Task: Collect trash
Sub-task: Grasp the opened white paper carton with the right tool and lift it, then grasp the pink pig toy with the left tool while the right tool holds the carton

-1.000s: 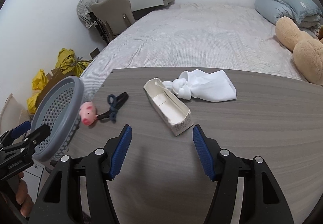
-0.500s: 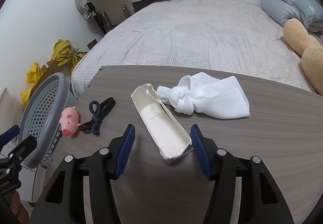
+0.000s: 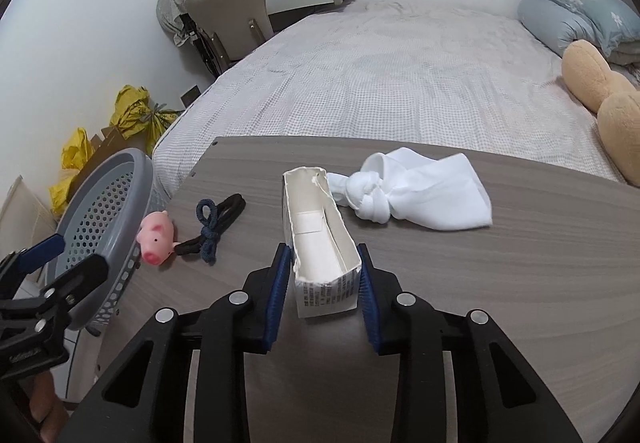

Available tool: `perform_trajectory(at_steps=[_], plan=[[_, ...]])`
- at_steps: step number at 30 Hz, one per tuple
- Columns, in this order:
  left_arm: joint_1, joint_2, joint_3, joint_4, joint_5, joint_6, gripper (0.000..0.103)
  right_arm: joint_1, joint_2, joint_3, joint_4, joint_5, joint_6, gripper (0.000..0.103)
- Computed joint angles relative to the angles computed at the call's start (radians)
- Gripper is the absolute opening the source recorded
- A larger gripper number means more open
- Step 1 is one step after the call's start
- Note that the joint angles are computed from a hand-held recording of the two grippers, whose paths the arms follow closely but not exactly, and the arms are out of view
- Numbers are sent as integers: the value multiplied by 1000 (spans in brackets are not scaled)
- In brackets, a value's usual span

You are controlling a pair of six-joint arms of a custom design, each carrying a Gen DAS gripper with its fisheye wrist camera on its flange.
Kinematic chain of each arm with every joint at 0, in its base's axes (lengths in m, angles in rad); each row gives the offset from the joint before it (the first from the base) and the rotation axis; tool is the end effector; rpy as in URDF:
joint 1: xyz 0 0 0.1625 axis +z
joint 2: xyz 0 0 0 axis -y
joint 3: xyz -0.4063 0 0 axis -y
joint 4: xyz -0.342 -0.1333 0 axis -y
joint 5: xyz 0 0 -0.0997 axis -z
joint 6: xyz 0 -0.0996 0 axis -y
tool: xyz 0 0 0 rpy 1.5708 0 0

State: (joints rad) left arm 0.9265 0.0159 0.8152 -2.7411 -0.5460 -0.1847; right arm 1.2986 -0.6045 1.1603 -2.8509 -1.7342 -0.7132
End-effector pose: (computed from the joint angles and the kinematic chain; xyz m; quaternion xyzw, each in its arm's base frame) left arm -0.2746 -0.7292 -0.1122 0.1151 0.8553 -0.3293 0.3831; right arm -0.0928 -0.7679 0.2054 0.1756 -0.9158 0.2750 0.2343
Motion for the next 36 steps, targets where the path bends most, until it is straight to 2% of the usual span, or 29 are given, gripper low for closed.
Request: perform_trajectory(at_steps=[3, 8, 11, 16, 17, 21, 22, 25, 30, 31, 36], plan=[[5, 22, -52, 38, -31, -6, 97, -12, -36, 50, -20, 19, 12, 31], [11, 95, -203, 120, -55, 5, 97, -36, -97, 136, -57, 53, 19, 30], [14, 159, -330, 174, -64, 31, 97, -48, -121, 165, -70, 69, 20, 30], [20, 307, -630, 340, -55, 37, 96, -64, -134, 172, -74, 98, 35, 30], [22, 313, -644, 350, -59, 29, 95, -67, -137, 175, -76, 104, 36, 30], [25, 296, -598, 326, -44, 8, 79, -78, -144, 179, -69, 137, 42, 30], [25, 302, -607, 333, -36, 4, 78, -80, -145, 178, -66, 143, 42, 30], [24, 273, -539, 309, -2, -17, 77, -88, -147, 178, -56, 161, 39, 30], [21, 237, -451, 246, 23, -4, 67, -93, -139, 161, -33, 173, 40, 30], [20, 238, -451, 240, 26, 4, 67, -93, -138, 159, -30, 174, 42, 30], [23, 287, -553, 317, 22, 24, 49, -98, -140, 160, -29, 186, 51, 30]])
